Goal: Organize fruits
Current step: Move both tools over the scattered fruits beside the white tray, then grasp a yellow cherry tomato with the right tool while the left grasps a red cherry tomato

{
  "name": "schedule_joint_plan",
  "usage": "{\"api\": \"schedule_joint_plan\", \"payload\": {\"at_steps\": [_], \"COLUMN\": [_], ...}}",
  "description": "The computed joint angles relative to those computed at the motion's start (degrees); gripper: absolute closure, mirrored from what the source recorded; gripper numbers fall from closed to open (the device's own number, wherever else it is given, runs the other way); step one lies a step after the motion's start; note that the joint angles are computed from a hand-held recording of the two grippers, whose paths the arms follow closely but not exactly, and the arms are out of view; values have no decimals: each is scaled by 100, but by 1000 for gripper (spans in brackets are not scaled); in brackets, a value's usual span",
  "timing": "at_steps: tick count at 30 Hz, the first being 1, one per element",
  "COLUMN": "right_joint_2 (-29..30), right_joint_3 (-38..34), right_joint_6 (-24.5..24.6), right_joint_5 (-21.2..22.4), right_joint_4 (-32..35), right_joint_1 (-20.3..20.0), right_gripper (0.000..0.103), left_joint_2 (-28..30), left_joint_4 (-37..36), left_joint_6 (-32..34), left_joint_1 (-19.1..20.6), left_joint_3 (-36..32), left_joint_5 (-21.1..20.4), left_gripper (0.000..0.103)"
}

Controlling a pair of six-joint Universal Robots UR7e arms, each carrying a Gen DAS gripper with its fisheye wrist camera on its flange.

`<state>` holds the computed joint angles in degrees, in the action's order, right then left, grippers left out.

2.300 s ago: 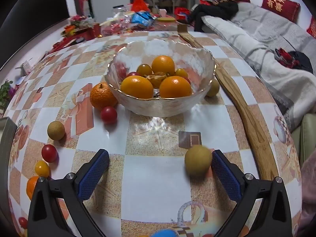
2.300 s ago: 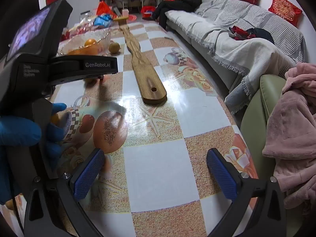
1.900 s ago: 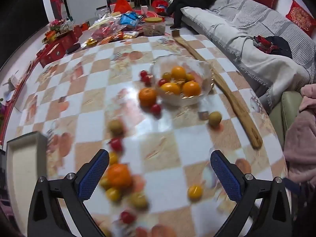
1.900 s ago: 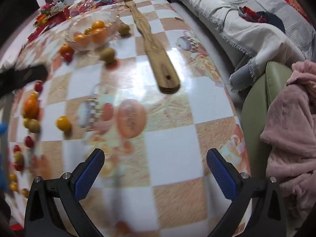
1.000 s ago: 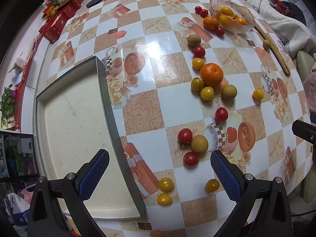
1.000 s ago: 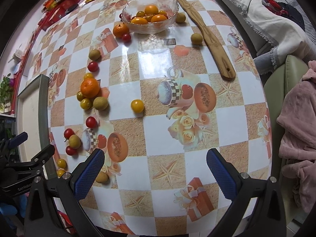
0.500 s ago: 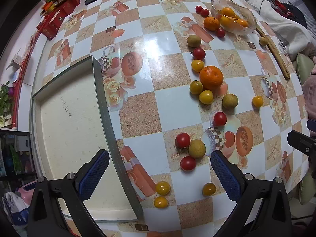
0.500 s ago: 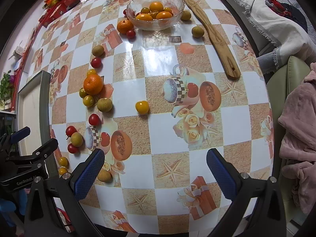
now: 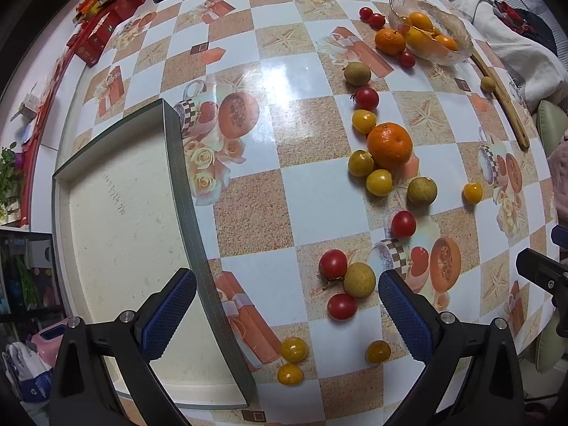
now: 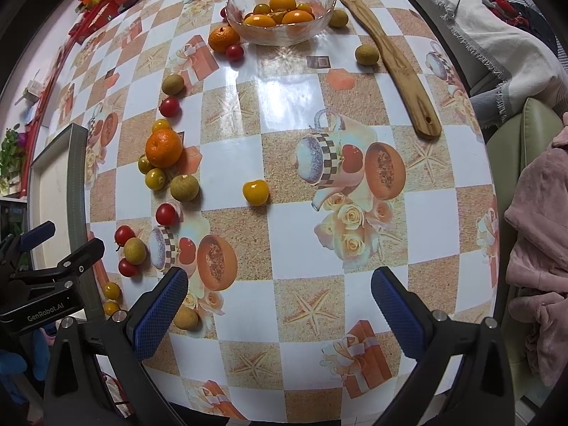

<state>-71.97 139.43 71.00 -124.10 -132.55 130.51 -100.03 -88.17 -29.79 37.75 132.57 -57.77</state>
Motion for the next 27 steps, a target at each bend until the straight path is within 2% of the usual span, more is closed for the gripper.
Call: {"api": "schedule_joint_plan", "payload": {"at_steps": [9,19,21,24,27], "right_joint_2": [23,239,302,429,547], "right_joint_3": [98,216,227,237,233], "right_joint_6": [-126,-643,-755,-959,-1165], "right_joint_5": [9,-24,-66,-81,-129], "right_joint_4": [-155,-737,-874,-1135,-1288], "right_joint_1": [-129,-367,-428,-546,-658], "right_gripper": [0,0,1,2,4], "left_joint_2": [183,281,357,457,342], "left_joint_4": [-239,-525,-586,-672,-851], "left_joint_6": [136,335,373,393,507], "left_joint_1": [66,256,367,481,370], "left_joint_3": [69,213,198,188,313], "left_joint_5": [82,43,42,2,-96], "left_gripper": [0,0,15,15,15]}}
